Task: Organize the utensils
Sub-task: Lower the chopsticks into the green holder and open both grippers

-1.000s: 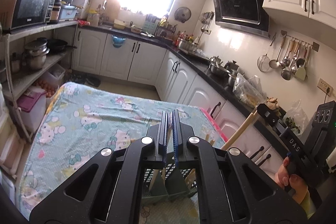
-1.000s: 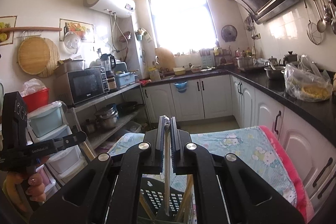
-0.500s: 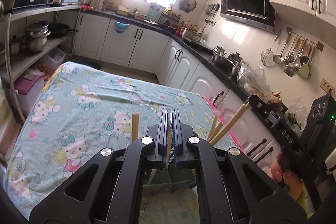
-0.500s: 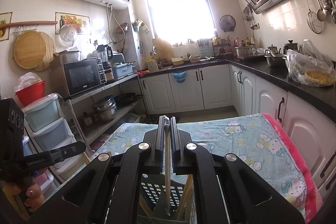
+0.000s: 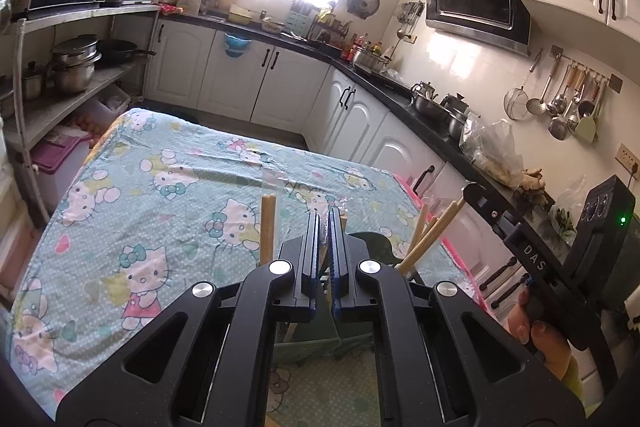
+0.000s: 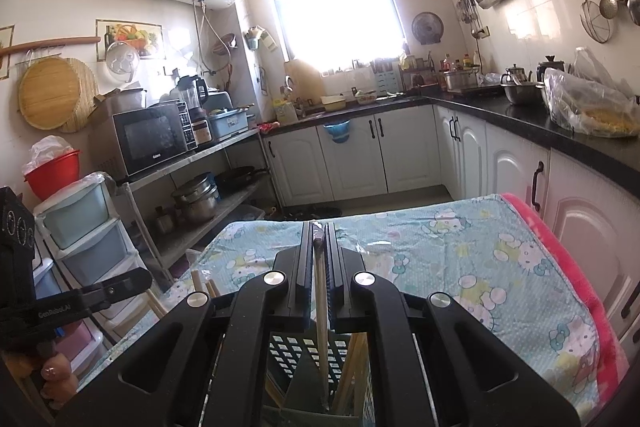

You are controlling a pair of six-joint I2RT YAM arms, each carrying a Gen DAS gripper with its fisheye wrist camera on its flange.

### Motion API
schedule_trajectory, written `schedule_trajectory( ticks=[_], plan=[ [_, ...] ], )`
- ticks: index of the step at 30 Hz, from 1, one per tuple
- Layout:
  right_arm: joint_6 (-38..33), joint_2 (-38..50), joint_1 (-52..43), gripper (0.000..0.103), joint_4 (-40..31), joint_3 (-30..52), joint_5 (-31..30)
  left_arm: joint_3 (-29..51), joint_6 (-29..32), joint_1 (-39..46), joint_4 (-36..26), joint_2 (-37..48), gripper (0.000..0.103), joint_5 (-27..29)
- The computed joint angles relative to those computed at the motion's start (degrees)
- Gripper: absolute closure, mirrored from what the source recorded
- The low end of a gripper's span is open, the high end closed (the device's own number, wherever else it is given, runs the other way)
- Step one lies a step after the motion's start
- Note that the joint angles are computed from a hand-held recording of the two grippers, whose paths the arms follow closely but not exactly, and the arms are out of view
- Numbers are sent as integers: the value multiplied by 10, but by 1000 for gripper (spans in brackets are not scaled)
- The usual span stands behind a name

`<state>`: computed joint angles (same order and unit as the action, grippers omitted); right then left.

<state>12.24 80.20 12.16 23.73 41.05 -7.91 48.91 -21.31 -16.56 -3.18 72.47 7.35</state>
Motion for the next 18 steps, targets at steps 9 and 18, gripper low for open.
schedule_trajectory(
  ticks=[9, 18],
  plan=[
    [8, 8, -4, 97, -5, -8, 6, -7, -6, 16, -1, 0, 101, 7],
    [13, -5, -17, 85, -27, -28, 15, -15, -17, 32, -7, -5, 97, 16]
  ],
)
